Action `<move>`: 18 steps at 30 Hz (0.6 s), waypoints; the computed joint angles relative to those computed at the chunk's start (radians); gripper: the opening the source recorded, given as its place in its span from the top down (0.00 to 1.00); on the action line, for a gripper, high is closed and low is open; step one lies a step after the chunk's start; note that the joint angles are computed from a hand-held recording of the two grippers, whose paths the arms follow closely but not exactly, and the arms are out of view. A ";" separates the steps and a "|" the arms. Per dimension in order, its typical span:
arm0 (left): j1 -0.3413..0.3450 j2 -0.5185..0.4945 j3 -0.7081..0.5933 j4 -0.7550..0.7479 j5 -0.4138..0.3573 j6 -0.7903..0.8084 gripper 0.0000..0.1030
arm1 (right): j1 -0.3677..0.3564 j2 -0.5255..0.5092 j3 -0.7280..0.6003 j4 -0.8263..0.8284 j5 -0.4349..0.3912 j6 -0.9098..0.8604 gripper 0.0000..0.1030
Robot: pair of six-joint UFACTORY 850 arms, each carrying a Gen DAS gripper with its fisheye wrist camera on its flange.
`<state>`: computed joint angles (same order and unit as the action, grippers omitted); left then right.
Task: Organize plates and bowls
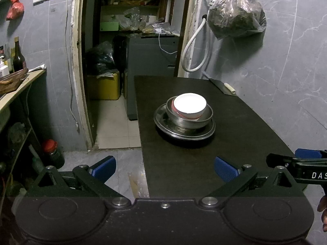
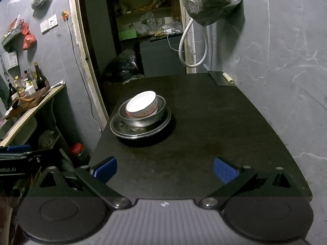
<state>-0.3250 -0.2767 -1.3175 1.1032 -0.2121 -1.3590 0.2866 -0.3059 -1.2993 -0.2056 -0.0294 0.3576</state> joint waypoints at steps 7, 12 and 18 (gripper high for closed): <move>0.001 -0.001 0.000 -0.017 -0.002 0.018 0.01 | 0.001 0.001 0.002 -0.027 -0.002 0.027 0.00; 0.000 -0.003 -0.004 -0.019 -0.011 0.019 0.01 | 0.005 -0.001 0.002 -0.192 -0.006 0.197 0.00; -0.002 -0.013 -0.018 -0.086 -0.043 0.081 0.01 | 0.005 0.000 0.003 -0.201 -0.006 0.203 0.00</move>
